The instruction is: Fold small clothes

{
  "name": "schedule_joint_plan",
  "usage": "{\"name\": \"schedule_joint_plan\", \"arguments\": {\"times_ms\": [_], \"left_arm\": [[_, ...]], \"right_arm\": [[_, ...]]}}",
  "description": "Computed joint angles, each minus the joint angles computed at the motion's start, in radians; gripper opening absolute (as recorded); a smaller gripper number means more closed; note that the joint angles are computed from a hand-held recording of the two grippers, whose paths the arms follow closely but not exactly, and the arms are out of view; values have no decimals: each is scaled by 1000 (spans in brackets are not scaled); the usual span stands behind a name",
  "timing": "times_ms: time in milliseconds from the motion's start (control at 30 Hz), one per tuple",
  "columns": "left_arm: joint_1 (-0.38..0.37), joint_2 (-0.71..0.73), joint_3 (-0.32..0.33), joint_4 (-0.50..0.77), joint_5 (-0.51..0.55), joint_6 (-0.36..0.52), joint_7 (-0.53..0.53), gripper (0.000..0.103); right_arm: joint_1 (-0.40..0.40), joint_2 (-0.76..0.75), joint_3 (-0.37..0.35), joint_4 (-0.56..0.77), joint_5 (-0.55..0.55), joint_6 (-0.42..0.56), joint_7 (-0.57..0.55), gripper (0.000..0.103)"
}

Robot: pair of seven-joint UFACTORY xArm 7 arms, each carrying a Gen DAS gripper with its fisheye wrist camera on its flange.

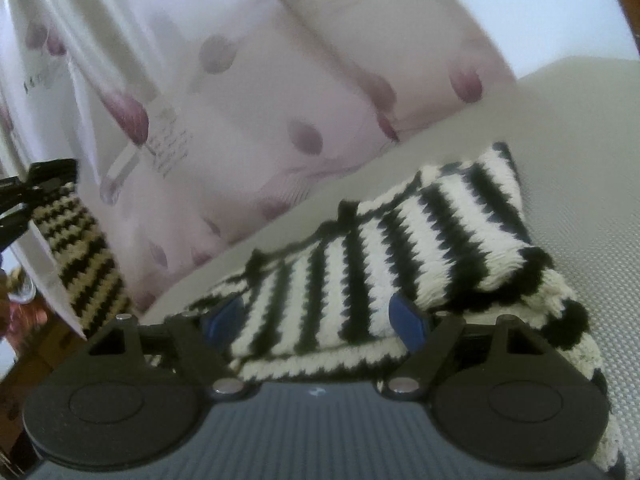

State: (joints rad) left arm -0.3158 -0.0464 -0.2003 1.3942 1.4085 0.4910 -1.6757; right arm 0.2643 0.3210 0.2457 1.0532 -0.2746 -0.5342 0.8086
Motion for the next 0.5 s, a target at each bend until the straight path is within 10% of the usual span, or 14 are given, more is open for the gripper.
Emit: {"name": "schedule_joint_plan", "arguments": {"times_ms": [500], "left_arm": [[-154,428,54,279,-279,-170,275,11]], "right_arm": [[-25,38,-14,-35,47,-154,166,80]]}}
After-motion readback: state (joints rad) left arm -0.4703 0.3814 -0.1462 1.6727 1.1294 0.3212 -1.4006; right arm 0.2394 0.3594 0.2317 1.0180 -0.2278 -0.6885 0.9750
